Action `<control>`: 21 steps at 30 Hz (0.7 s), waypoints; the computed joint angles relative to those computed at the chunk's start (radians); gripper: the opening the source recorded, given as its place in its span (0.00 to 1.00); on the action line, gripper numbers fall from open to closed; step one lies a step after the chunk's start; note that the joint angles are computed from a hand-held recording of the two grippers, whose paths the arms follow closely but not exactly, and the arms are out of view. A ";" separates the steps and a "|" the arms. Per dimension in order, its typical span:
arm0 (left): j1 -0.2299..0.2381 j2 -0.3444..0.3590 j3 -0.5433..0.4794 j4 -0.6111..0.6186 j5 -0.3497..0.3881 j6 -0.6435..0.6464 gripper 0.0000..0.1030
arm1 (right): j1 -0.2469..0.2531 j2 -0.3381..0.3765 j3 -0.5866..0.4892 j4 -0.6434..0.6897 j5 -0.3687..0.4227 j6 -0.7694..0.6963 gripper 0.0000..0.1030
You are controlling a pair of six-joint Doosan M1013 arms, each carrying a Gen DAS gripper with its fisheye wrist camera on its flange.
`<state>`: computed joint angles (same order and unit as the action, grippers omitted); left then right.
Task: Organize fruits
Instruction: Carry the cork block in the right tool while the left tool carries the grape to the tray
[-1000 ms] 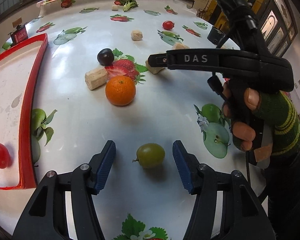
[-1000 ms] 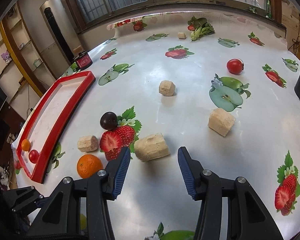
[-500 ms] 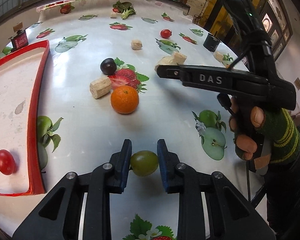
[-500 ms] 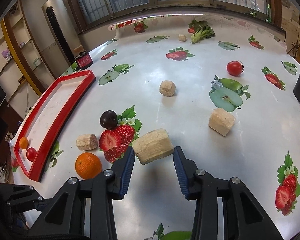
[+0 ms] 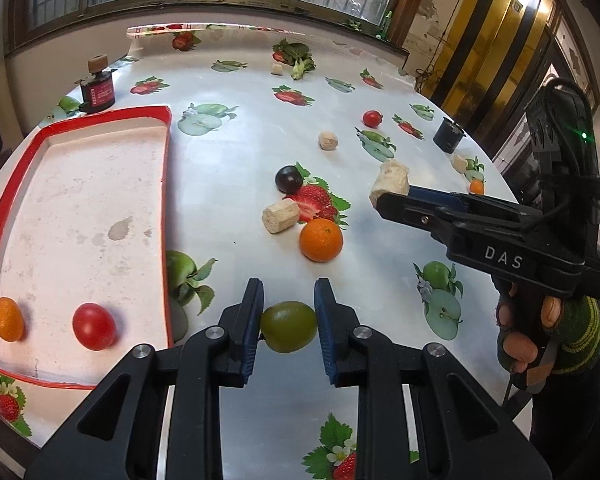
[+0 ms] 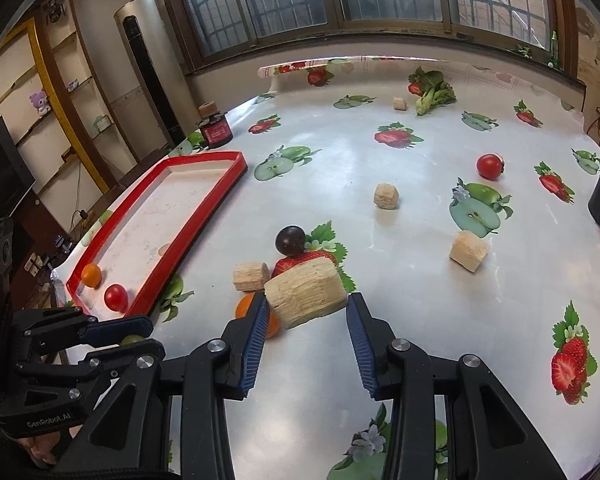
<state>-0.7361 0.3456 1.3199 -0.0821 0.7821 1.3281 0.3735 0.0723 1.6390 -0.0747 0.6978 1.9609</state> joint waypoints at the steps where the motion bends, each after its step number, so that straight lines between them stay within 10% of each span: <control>1: 0.003 -0.003 0.002 0.007 -0.003 -0.010 0.23 | 0.004 0.000 -0.002 0.000 0.000 -0.002 0.40; 21: 0.056 -0.049 0.045 0.096 -0.052 -0.135 0.23 | 0.068 0.042 -0.066 0.055 0.004 -0.095 0.39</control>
<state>-0.6802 0.2967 1.3653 0.0142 0.7299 1.1934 0.4411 0.1143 1.5730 -0.0196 0.7021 1.8657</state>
